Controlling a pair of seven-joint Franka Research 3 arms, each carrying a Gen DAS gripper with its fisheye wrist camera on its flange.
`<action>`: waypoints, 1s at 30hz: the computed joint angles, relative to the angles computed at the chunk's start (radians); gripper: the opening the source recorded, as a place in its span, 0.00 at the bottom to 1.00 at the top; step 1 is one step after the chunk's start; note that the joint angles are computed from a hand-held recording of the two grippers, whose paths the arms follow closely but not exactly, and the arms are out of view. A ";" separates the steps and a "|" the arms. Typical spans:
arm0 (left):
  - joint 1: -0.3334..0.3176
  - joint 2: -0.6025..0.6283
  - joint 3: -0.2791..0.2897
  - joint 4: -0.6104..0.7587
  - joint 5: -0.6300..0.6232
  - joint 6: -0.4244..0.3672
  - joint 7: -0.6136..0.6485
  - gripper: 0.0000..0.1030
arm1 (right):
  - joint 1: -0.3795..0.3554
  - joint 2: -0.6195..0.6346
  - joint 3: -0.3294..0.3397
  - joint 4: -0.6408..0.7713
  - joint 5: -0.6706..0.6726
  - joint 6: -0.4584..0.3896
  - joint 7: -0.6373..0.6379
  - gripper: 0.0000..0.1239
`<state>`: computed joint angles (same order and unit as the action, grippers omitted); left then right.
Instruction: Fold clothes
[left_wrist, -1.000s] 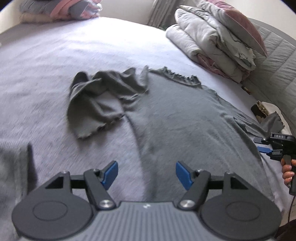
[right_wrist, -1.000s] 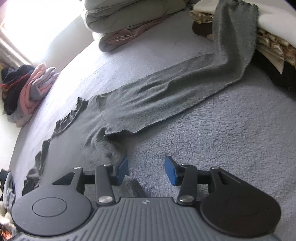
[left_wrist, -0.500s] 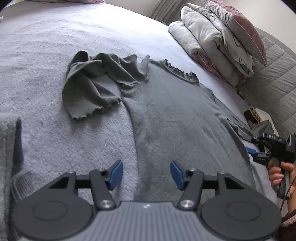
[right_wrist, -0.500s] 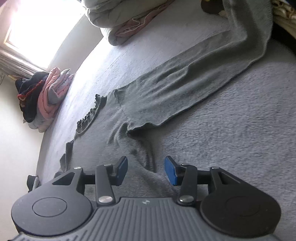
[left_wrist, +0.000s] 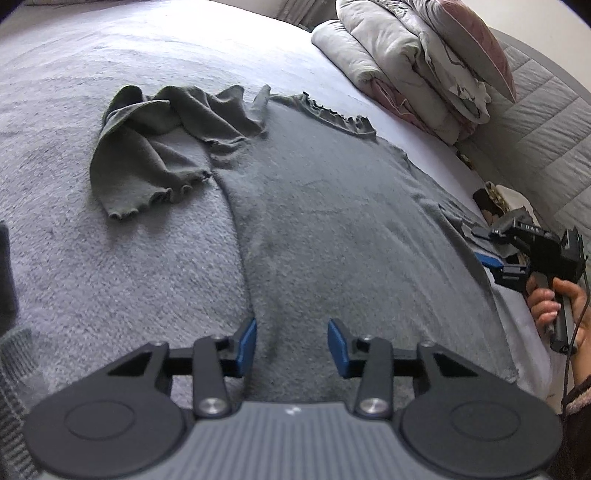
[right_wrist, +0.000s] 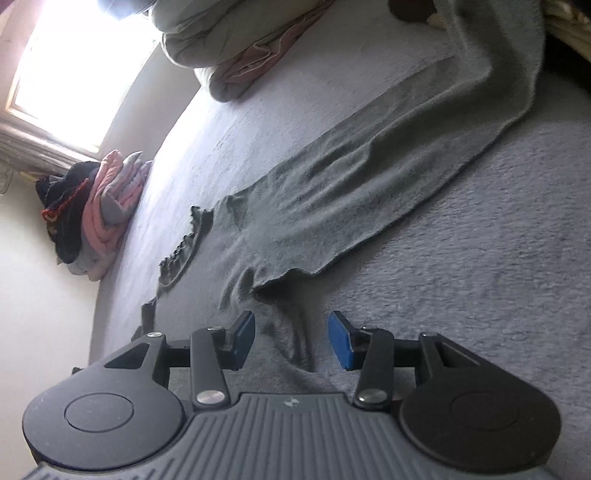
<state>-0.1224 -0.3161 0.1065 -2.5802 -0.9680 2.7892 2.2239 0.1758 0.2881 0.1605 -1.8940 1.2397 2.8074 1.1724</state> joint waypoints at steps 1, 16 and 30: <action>0.001 0.001 -0.004 -0.001 0.007 0.004 -0.002 0.41 | -0.002 0.007 0.004 0.008 0.010 -0.003 -0.017 0.38; -0.008 -0.018 -0.044 -0.069 0.399 0.153 -0.183 0.04 | 0.194 0.075 -0.126 0.010 -0.505 0.352 0.292 0.05; -0.061 -0.097 0.123 -0.061 0.161 -0.102 -0.022 0.32 | -0.043 -0.114 0.042 -0.158 -0.301 0.062 0.100 0.26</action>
